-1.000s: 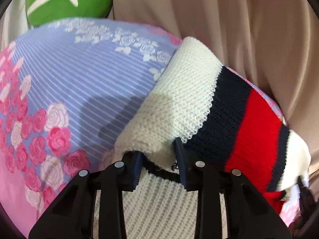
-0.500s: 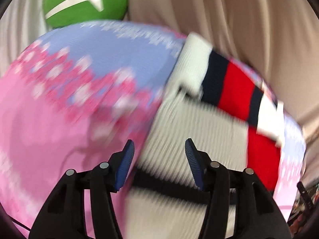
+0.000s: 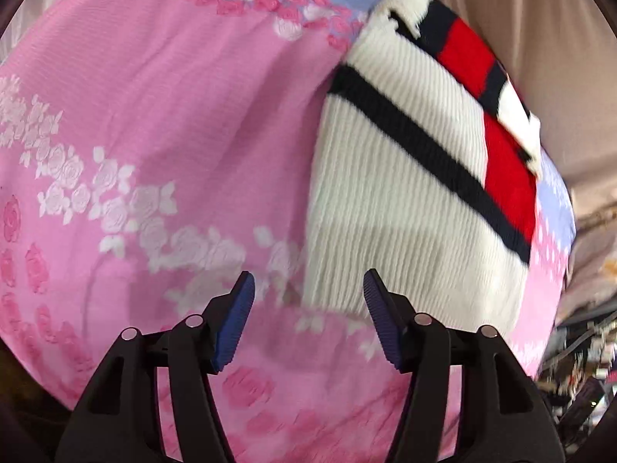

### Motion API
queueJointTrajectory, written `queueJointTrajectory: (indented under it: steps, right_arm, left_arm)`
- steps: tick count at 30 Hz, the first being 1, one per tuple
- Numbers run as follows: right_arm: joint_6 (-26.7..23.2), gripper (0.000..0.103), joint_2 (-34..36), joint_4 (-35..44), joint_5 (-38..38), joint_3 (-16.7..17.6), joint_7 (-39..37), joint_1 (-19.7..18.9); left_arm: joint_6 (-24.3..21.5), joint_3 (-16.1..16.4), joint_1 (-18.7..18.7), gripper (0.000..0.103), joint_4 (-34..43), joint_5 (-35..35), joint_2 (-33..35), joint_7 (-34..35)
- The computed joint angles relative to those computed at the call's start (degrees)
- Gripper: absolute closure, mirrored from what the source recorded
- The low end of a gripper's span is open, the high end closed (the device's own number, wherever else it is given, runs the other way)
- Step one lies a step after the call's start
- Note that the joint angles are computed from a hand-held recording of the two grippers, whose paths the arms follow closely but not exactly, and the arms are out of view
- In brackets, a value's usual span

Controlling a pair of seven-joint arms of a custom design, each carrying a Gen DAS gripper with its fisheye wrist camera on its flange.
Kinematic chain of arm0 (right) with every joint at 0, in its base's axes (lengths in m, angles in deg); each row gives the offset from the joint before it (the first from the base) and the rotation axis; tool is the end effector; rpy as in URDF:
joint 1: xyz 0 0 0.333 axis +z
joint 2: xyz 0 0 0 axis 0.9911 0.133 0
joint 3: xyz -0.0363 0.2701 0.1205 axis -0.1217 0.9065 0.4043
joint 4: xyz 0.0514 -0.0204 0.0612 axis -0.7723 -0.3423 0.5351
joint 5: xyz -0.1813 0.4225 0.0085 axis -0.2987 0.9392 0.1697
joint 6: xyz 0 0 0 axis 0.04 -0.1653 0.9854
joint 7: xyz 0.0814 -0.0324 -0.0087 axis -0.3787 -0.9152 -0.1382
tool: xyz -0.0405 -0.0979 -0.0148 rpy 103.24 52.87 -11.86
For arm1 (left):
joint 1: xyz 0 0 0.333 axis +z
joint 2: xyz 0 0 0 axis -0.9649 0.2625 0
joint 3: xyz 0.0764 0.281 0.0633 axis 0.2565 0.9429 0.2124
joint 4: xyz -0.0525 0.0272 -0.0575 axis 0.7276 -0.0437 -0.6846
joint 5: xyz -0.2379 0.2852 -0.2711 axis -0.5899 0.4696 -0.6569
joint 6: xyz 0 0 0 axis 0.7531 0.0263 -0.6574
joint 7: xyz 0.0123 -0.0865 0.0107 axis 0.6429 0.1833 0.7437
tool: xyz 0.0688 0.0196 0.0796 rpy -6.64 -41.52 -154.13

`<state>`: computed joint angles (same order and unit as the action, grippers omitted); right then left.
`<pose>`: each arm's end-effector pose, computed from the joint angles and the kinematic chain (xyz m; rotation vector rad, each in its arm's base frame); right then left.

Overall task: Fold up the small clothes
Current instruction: 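Grasp the sweater hem with the right tool while the left tool grasps the hem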

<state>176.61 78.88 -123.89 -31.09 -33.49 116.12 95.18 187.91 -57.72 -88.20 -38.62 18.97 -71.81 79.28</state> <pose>0.6717 0.1844 0.3786 -2.2037 1.5230 0.0217 0.5800 -0.2955 0.3615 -2.7735 1.1305 -0.6567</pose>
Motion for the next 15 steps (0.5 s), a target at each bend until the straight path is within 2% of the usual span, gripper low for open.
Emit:
queueJointTrajectory:
  steps: [3,7,10,12,15]
  right_arm:
    - [2.13,0.048,1.78,0.81,1.70,0.34,-0.26,0.04]
    - [6.22,0.048,-9.26,-10.01,8.63,0.94,-13.83,-1.96]
    - [6.22,0.048,-18.36,-18.33,1.09,-0.86,-14.76,-2.91]
    - [6.44,0.048,-24.80,-23.86,-6.40,-1.70,-13.02,-5.37]
    - [3.91,0.048,-32.08,-28.88,-15.65,-2.46,-10.29,-11.04]
  left_arm:
    - [-1.14,0.51,-0.96,0.041,1.85,4.80,1.36,-5.01]
    - [-3.70,0.11,-2.15,0.041,0.71,9.73,-2.07,-9.66]
    - [-8.64,-1.09,-3.45,0.041,-0.08,12.59,-4.98,-12.13]
    - [-10.40,-1.79,-4.14,0.041,-0.16,12.56,-5.63,-12.67]
    - [-12.83,-2.74,-5.42,0.041,2.27,13.20,-3.94,-13.16]
